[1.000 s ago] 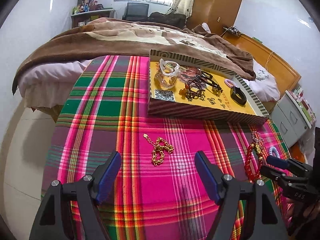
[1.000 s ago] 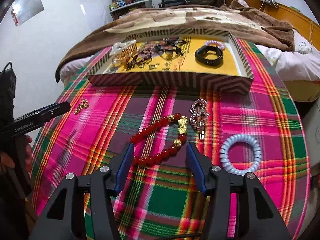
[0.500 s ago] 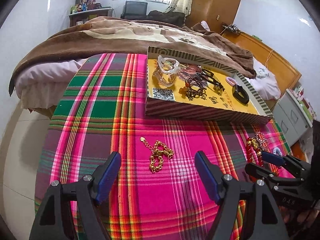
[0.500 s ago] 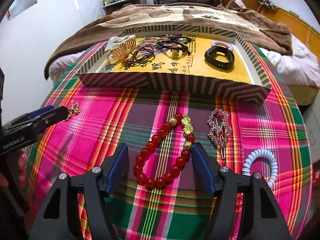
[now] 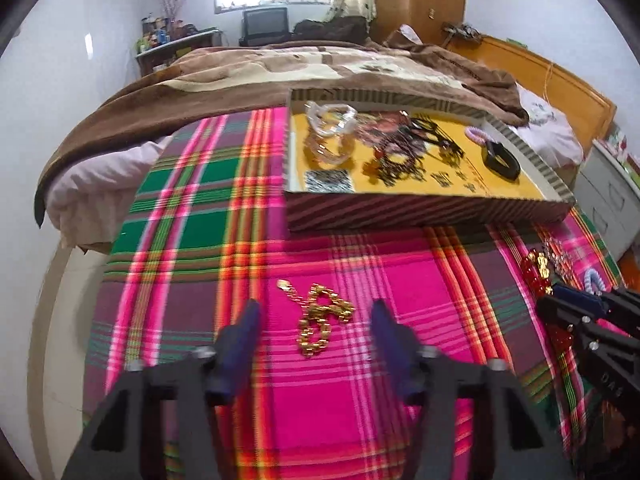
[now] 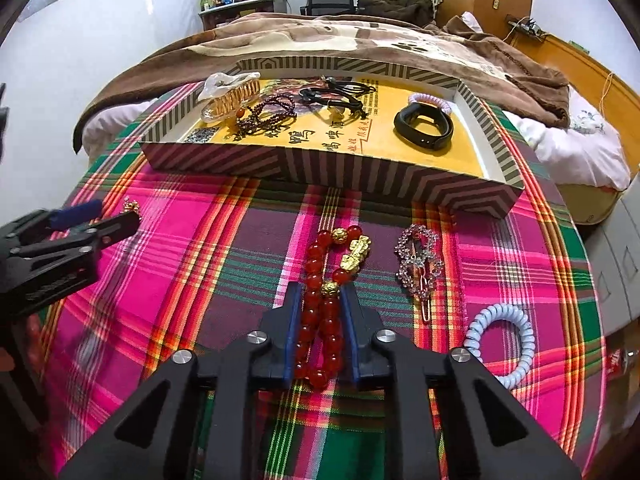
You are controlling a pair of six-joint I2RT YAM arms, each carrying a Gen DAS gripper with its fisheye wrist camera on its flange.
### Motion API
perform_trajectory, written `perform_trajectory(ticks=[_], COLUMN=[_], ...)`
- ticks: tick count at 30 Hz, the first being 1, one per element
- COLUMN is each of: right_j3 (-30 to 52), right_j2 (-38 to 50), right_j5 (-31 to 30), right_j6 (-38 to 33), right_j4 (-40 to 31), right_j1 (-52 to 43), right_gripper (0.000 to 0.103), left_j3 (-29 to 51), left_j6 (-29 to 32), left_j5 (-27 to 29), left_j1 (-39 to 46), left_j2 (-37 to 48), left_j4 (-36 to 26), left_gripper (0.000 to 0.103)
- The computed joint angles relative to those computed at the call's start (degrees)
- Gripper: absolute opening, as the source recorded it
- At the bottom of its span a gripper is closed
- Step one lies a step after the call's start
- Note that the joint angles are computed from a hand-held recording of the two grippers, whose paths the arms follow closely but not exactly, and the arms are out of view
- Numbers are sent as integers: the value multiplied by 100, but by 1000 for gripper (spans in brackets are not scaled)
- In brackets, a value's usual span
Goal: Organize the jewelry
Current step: 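Grasp the gold chain charm with the left tool while the right tool holds the red beads, then carry both items into the yellow tray and open both tools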
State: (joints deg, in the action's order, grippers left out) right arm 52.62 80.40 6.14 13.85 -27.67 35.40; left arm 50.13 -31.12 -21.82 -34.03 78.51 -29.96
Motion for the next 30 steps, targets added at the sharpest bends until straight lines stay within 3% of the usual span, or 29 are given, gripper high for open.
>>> perform_trajectory(ticks=[2, 3, 5, 6, 8, 17, 27, 30], right_j3=[-71, -96, -112, -130, -143, -237, -120, -147], right_j2=[-61, -88, -131, -172, -261, -464, -877, -978], right_j5=[-62, -84, -179, -194, -242, -471, -723, -1042], right_j6=[-29, -37, -63, -79, -111, -196, -332, -274], right_j4=[60, 71, 74, 87, 99, 132, 40, 43], right_j1=[-28, -30, -57, -67, -94, -261, -426, -552], right_gripper=[19, 19, 18, 9, 10, 10, 10, 10], left_j3=[58, 79, 127, 128, 98, 108, -75, -258], left_j6=[21, 84, 103, 130, 126, 116, 172, 136], left_j5=[-141, -144, -220, -241, -315, -436, -110, 131], left_j1=[-96, -122, -175, -200, -255, -360, -149, 20], left_j2=[88, 121, 182, 178, 104, -125, -938, -1185], left_j4=[-29, 0, -30, -11, 18, 10, 55, 63], left_gripper=[31, 15, 14, 11, 6, 6, 6, 6])
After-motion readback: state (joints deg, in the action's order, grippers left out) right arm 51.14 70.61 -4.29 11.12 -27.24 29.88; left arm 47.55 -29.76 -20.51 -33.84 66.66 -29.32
